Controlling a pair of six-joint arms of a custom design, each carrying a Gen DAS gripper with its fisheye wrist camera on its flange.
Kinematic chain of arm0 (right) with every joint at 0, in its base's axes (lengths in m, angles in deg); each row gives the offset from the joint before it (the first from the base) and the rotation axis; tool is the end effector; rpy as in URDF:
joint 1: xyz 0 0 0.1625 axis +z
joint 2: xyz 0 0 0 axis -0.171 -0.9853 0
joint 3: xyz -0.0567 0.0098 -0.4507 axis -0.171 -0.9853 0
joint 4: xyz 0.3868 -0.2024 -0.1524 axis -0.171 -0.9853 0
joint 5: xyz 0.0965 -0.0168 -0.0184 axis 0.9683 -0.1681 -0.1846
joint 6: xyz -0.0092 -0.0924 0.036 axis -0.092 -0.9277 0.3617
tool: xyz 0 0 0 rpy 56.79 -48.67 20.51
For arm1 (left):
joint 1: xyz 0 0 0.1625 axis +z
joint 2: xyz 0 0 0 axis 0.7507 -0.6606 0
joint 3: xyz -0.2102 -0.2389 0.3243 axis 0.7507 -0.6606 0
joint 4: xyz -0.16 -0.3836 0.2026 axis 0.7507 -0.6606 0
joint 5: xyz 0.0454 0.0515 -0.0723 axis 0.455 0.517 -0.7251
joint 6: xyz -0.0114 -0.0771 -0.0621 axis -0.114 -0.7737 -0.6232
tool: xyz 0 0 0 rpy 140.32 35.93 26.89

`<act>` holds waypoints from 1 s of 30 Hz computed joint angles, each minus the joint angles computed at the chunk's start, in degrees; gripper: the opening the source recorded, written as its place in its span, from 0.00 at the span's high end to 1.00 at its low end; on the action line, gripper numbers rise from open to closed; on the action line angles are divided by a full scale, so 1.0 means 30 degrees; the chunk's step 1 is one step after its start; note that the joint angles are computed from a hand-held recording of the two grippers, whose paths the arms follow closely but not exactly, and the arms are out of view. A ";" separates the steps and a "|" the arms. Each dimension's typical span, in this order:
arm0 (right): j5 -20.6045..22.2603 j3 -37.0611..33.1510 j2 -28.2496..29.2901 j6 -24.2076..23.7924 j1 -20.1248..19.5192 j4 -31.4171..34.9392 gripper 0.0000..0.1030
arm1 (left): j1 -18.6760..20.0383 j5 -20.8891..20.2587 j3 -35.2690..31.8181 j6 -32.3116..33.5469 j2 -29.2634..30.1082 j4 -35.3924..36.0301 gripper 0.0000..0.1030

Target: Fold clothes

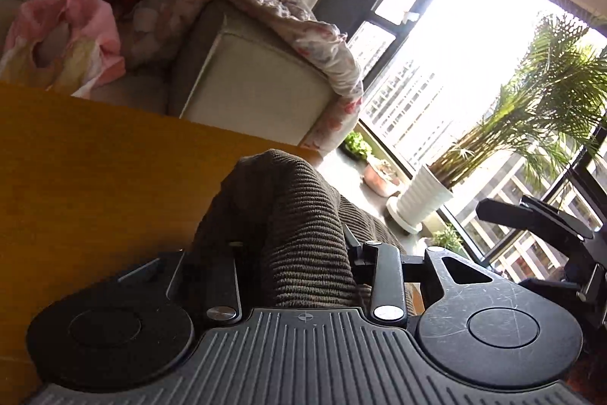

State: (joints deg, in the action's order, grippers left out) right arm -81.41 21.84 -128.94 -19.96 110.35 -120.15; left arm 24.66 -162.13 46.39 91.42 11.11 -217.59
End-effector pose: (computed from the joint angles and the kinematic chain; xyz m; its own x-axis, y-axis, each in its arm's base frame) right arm 0.2399 -0.6852 0.1708 -0.6350 -0.3619 0.6825 -0.7693 0.3772 -0.5157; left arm -0.1401 -0.8877 0.1524 -0.7818 0.6214 -0.0523 0.5715 0.6805 -0.4585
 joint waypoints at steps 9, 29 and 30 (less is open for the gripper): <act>-0.3656 -0.4253 0.3340 0.1342 -0.1360 0.1900 0.12 | 0.0382 0.1376 0.1026 -0.0667 -0.1103 -0.0374 0.44; -0.2760 -0.3314 0.1637 0.2979 -0.1064 0.0560 0.00 | 0.0717 -0.2777 -0.1357 -0.4762 0.0843 0.1619 0.28; -0.3174 -0.4171 0.2112 0.2522 -0.1132 0.0174 0.00 | 0.0740 -0.2783 -0.1250 -0.4715 0.0852 0.1413 0.28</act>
